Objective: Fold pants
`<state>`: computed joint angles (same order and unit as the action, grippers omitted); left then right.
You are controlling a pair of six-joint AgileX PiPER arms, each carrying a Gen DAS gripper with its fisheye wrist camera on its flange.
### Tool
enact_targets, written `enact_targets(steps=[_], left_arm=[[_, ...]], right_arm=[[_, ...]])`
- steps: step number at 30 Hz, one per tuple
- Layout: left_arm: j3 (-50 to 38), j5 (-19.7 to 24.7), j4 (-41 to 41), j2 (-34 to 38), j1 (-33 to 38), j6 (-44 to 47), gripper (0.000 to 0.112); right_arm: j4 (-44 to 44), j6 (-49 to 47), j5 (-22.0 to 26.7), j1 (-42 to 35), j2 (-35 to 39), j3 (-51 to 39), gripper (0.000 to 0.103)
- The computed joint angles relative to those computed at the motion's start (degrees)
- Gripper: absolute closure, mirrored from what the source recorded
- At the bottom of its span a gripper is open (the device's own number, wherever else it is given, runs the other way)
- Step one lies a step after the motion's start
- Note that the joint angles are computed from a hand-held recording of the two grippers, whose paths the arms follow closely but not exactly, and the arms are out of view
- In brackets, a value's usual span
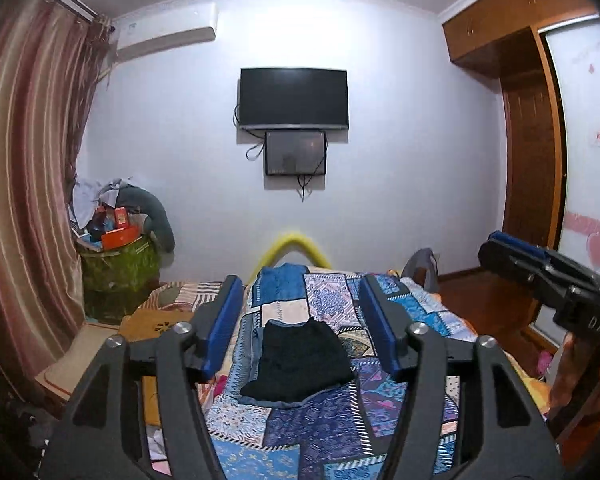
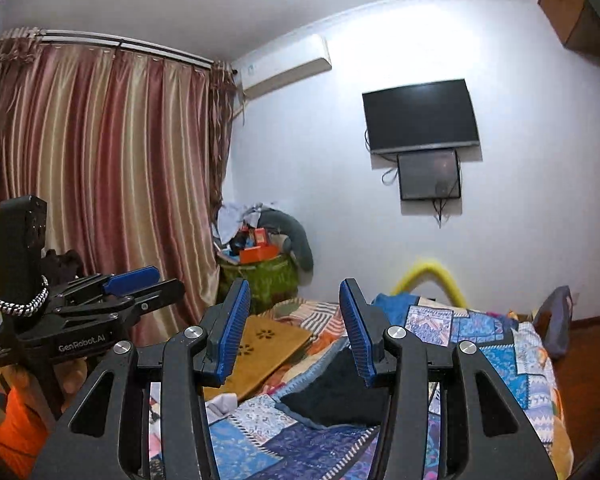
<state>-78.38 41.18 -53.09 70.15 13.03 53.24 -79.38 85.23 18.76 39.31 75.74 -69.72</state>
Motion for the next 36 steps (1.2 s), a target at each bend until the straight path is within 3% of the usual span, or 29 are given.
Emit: enact_targets(steps=[3, 5, 7, 10, 13, 16, 24, 36], left_arm=[[4.0, -0.5, -3.6, -3.1, 1.7, 2.9, 0.036], [5.4, 1.2, -6.5, -4.2, 3.7, 5.1, 0.02], [6.9, 2.3, -8.3, -5.4, 5.4, 6.3, 0.012], [8.8, 2.6, -9.3, -6.9, 6.8, 8.1, 0.01], [9.3, 3.1, -9.1, -7.1, 7.1, 8.4, 0.01], [10.9, 1.8, -8.4, -8.4, 6.4, 8.4, 0.01], [12.3, -0.1, -7.4, -8.6, 4.5, 8.2, 0.01], [12.7, -0.1, -7.5, -7.7, 3.8, 8.9, 0.01]], right_arm=[[-7.3, 7.5, 4.7, 3.7, -0.6, 2.4, 0.057], [-8.1, 9.1, 6.9, 5.5, -0.9, 3.3, 0.041], [-9.4, 11.1, 8.8, 6.6, -0.9, 4.0, 0.032], [-6.7, 9.0, 9.9, 6.6, -0.4, 3.4, 0.018], [-6.1, 8.9, 11.4, 7.2, -0.4, 3.2, 0.013], [-7.5, 10.5, 13.7, 8.2, -0.9, 4.1, 0.001], [-8.7, 11.9, 17.4, 11.0, -2.1, 6.2, 0.001], [-5.4, 8.7, 17.7, 11.2, -2.2, 6.2, 0.001]])
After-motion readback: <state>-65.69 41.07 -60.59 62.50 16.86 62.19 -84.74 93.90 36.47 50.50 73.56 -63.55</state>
